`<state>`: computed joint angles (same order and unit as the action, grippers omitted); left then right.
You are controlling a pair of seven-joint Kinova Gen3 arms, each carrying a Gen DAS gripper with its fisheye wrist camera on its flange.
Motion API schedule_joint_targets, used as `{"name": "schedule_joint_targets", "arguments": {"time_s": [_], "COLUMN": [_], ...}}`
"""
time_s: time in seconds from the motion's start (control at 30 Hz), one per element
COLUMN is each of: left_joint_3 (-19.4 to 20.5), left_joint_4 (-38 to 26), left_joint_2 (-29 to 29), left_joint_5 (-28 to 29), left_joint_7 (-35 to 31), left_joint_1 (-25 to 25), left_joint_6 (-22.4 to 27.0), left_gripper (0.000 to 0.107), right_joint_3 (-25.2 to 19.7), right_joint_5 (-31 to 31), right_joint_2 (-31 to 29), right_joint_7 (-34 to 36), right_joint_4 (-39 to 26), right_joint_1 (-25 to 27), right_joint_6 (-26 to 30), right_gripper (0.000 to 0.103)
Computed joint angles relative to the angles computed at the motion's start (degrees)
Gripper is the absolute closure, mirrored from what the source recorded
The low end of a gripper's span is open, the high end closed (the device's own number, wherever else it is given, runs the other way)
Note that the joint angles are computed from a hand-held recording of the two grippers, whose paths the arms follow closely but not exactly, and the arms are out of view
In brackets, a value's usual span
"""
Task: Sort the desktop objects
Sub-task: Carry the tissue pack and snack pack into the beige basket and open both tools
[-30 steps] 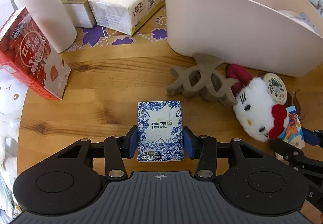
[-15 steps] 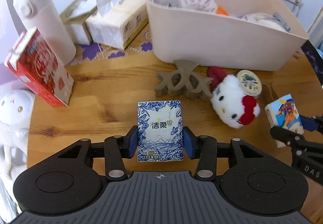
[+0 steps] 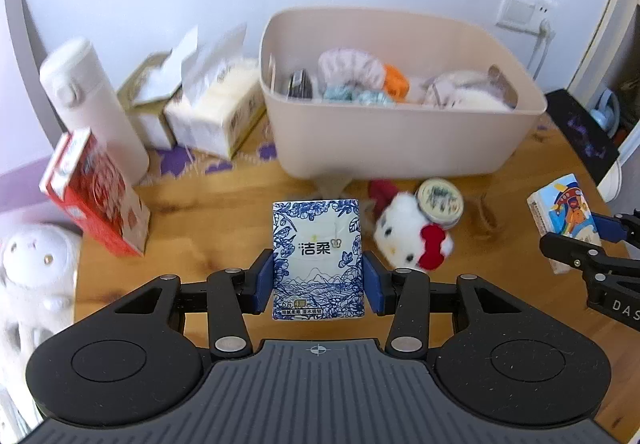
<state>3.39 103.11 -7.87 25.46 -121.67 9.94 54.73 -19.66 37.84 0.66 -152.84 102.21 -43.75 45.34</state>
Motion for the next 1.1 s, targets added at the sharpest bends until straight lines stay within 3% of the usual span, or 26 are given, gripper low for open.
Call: {"name": "schedule_joint_targets", "arguments": {"time_s": [0.33, 0.67, 1.1], "left_joint_3": [-0.6, 1.1, 6.4], "left_joint_4": [-4.6, -10.3, -17.6], "left_joint_2": [0.0, 3.1, 12.2], "left_joint_5": [3.1, 3.9, -7.2], "left_joint_7": [-0.6, 1.7, 15.3], "left_joint_1": [0.0, 0.7, 5.4], "left_joint_6": [-0.1, -2.7, -8.8], "left_gripper": [0.061, 0.061, 0.061], "right_joint_3": [-0.6, 1.0, 6.5], "right_joint_5": [4.8, 6.3, 5.9], "right_joint_2": [-2.8, -1.9, 5.5], "right_joint_7": [1.6, 8.4, 16.8], "right_joint_4": [-2.1, -7.6, -14.9], "right_joint_1": [2.9, 6.7, 5.4], "right_joint_6": [0.1, -3.3, -4.9], "right_gripper": [0.062, 0.062, 0.062]}}
